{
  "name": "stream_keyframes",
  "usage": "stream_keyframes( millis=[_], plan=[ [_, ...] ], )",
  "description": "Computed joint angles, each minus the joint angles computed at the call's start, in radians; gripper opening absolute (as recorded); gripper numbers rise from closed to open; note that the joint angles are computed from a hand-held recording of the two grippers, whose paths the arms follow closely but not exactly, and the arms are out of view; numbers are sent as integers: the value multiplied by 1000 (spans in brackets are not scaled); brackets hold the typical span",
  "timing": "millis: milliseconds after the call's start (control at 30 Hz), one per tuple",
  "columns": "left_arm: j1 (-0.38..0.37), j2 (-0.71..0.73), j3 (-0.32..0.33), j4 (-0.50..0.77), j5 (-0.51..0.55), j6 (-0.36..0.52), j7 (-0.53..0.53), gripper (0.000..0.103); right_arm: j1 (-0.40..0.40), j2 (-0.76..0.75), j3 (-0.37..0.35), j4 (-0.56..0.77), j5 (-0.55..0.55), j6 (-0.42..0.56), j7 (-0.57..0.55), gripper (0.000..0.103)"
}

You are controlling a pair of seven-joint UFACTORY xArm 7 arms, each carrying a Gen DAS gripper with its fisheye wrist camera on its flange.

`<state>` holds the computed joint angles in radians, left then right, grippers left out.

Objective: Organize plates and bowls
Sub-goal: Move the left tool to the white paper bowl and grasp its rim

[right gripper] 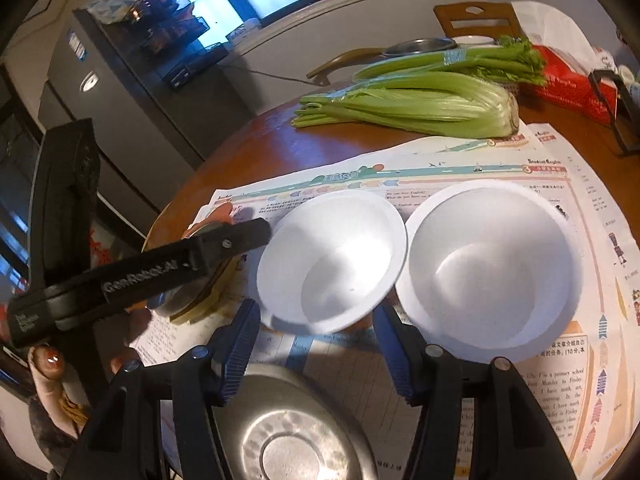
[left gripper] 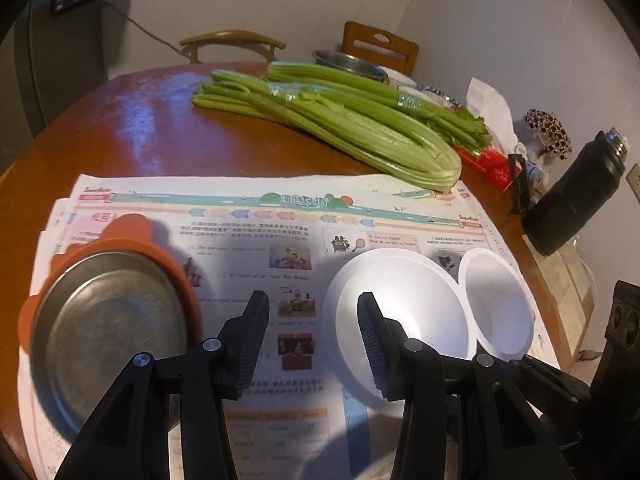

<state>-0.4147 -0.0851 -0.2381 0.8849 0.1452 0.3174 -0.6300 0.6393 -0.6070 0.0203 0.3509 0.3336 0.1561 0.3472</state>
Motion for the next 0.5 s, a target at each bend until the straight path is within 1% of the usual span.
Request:
stream_keyframes(
  millis=[67,233,300,367,467,500],
  plan=[
    [-4,25,0,19,-6,1,13,47,-8,22,-1,10,-2,-5,2,59],
    [-20,76,8,54,-66,6,64,47,-61,62,39,39,-47,8,8,59],
    [-24,91,11,62,-53,8,56,47,-86,76,63,52,-73,19,10,59],
    [-27,98,12,66,-56,11,61,47,-97,84,74,56,-86,17,12,59],
    [-31,106,12,66,-110,6,106,47,-97,92,79,61,-97,17,10,59],
    [-32,107,12,66,-121,6,116,45,-92,95,76,64,-97,17,5,59]
  ],
)
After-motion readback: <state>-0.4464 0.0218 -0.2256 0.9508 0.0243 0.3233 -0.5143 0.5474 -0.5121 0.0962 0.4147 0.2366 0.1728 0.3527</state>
